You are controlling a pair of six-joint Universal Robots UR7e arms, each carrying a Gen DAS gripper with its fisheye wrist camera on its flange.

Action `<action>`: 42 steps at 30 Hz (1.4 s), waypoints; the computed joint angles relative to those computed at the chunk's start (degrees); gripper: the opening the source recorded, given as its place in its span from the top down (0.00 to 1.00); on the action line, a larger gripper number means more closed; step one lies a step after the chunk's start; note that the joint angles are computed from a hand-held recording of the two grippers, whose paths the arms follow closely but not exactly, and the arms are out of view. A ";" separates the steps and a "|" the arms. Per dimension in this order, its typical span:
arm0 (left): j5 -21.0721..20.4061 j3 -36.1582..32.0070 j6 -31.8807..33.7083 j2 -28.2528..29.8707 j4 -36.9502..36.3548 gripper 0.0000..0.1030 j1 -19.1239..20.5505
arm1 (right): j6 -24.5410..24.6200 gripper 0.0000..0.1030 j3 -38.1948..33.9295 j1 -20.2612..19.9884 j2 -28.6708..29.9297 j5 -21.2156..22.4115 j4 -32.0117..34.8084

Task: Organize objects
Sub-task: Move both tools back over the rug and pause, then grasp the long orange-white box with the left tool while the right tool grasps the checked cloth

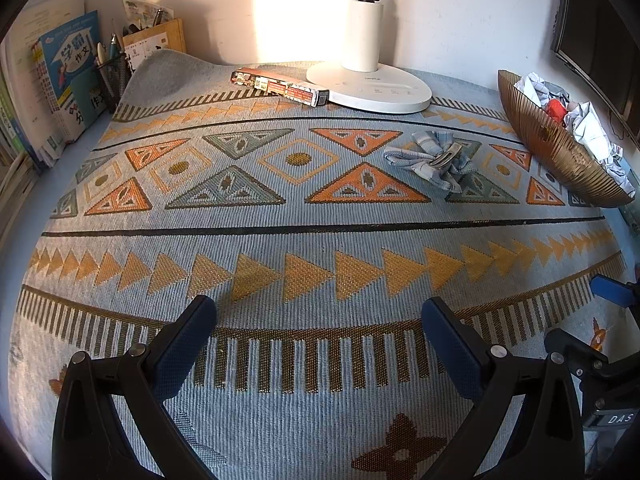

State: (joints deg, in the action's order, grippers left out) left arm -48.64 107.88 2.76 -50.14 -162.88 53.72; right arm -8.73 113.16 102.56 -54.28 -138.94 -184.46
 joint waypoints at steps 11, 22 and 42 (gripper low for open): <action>-0.33 0.06 -0.28 0.03 -0.24 0.01 -0.05 | -0.19 0.00 0.10 -0.08 -0.15 0.09 -0.02; 0.35 -0.31 -0.22 0.21 0.69 0.01 -0.12 | -0.21 0.00 -0.43 -0.04 -0.03 -0.20 1.28; -9.60 -51.88 -11.13 24.43 13.73 0.01 10.65 | 0.40 0.01 -21.94 -1.67 8.15 10.42 12.43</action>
State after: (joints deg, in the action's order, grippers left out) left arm -58.25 56.00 -8.37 -25.71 -149.14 64.37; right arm -8.33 91.23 100.89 -46.13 -128.52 -172.03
